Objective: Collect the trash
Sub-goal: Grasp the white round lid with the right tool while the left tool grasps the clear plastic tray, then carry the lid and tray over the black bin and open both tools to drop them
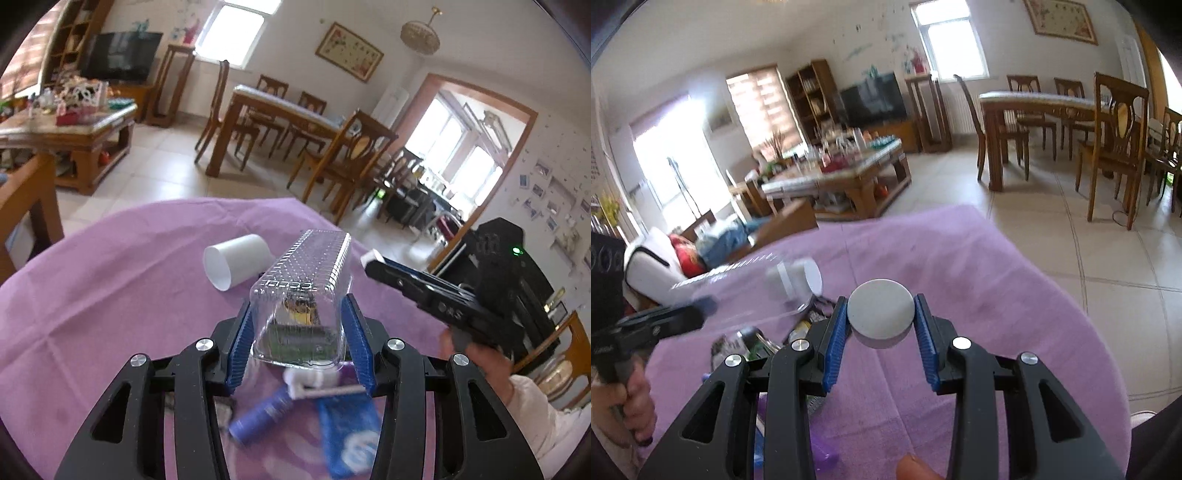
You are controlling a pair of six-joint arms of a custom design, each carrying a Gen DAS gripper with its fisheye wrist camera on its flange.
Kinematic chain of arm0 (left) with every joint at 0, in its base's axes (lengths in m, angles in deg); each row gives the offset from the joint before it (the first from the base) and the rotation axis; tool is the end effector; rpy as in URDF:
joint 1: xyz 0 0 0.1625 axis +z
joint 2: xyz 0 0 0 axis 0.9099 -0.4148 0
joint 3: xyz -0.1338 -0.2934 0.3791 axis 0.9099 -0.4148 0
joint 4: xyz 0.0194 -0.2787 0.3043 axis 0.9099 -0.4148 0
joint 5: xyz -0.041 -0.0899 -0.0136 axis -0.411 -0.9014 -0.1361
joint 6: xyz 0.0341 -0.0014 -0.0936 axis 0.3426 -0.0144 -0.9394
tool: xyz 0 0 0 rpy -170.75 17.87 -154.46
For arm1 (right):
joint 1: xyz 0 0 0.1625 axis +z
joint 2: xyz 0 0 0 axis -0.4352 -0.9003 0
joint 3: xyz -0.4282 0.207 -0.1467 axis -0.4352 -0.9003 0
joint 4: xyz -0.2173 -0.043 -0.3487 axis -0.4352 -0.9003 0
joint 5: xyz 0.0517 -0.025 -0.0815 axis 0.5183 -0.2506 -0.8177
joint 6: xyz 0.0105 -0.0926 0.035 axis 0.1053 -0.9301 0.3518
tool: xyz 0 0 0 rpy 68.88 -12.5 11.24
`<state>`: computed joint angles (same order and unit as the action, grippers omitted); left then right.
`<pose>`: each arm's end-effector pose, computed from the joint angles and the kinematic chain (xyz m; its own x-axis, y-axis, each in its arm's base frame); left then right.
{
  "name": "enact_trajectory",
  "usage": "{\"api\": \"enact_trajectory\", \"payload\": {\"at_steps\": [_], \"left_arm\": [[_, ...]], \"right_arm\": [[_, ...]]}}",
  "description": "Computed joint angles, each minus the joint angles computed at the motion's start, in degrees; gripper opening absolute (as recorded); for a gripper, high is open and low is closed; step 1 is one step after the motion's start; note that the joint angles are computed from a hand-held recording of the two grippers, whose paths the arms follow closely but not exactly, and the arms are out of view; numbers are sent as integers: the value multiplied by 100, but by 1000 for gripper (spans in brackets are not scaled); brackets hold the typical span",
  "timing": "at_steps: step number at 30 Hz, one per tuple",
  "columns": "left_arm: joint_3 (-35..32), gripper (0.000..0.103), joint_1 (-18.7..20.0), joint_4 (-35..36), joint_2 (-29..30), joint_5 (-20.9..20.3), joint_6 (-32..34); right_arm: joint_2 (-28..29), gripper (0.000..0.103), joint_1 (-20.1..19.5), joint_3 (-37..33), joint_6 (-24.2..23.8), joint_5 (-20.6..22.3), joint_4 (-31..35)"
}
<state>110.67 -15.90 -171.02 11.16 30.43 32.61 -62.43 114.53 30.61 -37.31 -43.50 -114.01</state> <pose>-0.2542 -0.6200 0.1197 -0.9304 -0.1255 -0.3444 0.2204 0.5593 -0.7991 0.1305 -0.8155 0.2564 -0.6108 -0.7671 0.1960 -0.7782 0.5361 -0.3271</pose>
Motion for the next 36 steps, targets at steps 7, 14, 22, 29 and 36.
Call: {"api": "enact_trajectory", "payload": {"at_steps": [7,14,22,29,36], "left_arm": [[237,47,-575,-343,41,525,-340],[-284,47,-813,101,362,414,-314],[-1725,46,-652,722,1199,-492,152],[-3265,46,-521,1618,2087,-1250,331],[-5105,46,-413,2754,3081,-1891,448]], "right_arm": [[-155,35,-153,-102,328,666,427],[-710,35,-457,-182,362,1074,1001],[-1039,35,-975,-652,821,1178,821],[-923,35,-1425,-1288,1445,1100,553],[-825,35,-1762,-1605,1861,1102,477]]}}
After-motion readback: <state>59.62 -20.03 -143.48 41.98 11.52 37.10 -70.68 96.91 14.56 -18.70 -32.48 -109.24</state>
